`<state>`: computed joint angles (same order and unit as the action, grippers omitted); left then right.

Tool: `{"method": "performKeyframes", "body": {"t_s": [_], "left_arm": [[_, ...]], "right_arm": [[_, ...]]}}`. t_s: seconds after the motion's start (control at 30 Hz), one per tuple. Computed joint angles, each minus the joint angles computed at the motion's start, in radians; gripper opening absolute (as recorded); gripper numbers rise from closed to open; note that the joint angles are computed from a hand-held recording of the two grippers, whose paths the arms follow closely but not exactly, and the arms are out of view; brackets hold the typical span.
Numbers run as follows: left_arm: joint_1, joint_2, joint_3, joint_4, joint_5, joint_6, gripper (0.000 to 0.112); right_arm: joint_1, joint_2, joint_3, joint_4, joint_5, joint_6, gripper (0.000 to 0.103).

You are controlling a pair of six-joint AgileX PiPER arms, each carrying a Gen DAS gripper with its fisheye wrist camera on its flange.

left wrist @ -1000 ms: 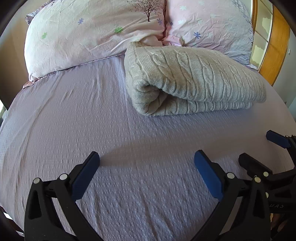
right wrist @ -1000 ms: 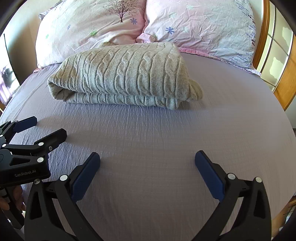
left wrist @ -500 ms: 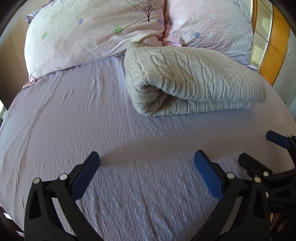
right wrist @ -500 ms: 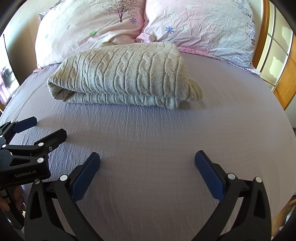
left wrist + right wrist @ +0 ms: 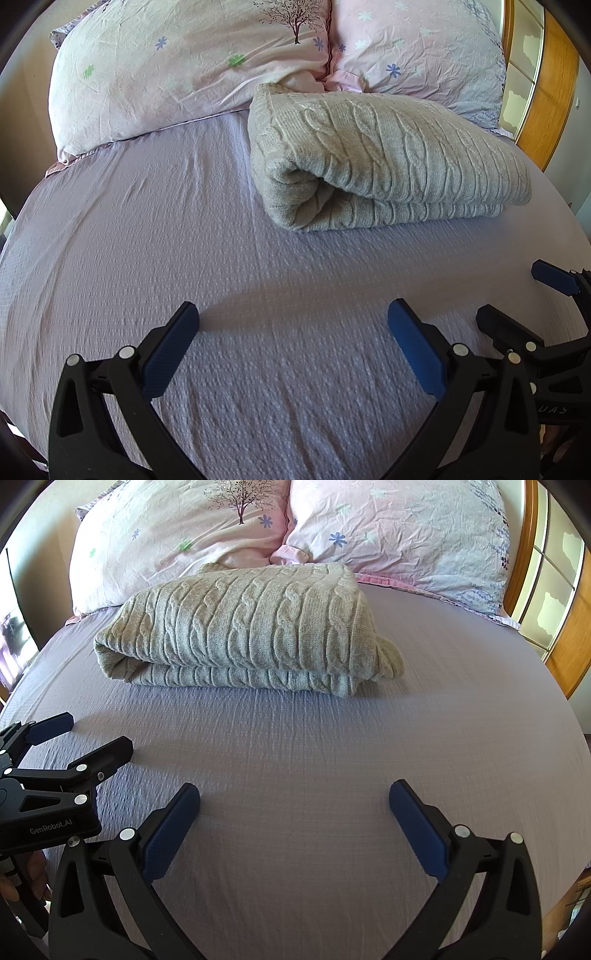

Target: Fold small clothes

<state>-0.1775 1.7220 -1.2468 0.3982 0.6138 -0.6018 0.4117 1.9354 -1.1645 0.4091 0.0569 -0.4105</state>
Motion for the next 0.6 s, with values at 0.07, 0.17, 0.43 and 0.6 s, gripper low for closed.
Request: {"method": "performKeyframes", "body": {"t_s": [0.07, 0.17, 0.43, 0.6], "left_arm": [[0.000, 0.000, 0.000, 0.000, 0.000, 0.000, 0.101], [0.001, 0.000, 0.000, 0.000, -0.001, 0.000, 0.101], [0.001, 0.001, 0.000, -0.001, -0.001, 0.001, 0.101], [0.000, 0.000, 0.002, 0.001, -0.002, -0.003, 0.101]], "right_arm": [[0.000, 0.000, 0.000, 0.002, 0.000, -0.002, 0.102], [0.000, 0.000, 0.000, 0.011, 0.000, -0.011, 0.102], [-0.001, 0.000, 0.000, 0.025, 0.001, -0.026, 0.102], [-0.001, -0.001, 0.001, 0.027, 0.001, -0.029, 0.102]]}}
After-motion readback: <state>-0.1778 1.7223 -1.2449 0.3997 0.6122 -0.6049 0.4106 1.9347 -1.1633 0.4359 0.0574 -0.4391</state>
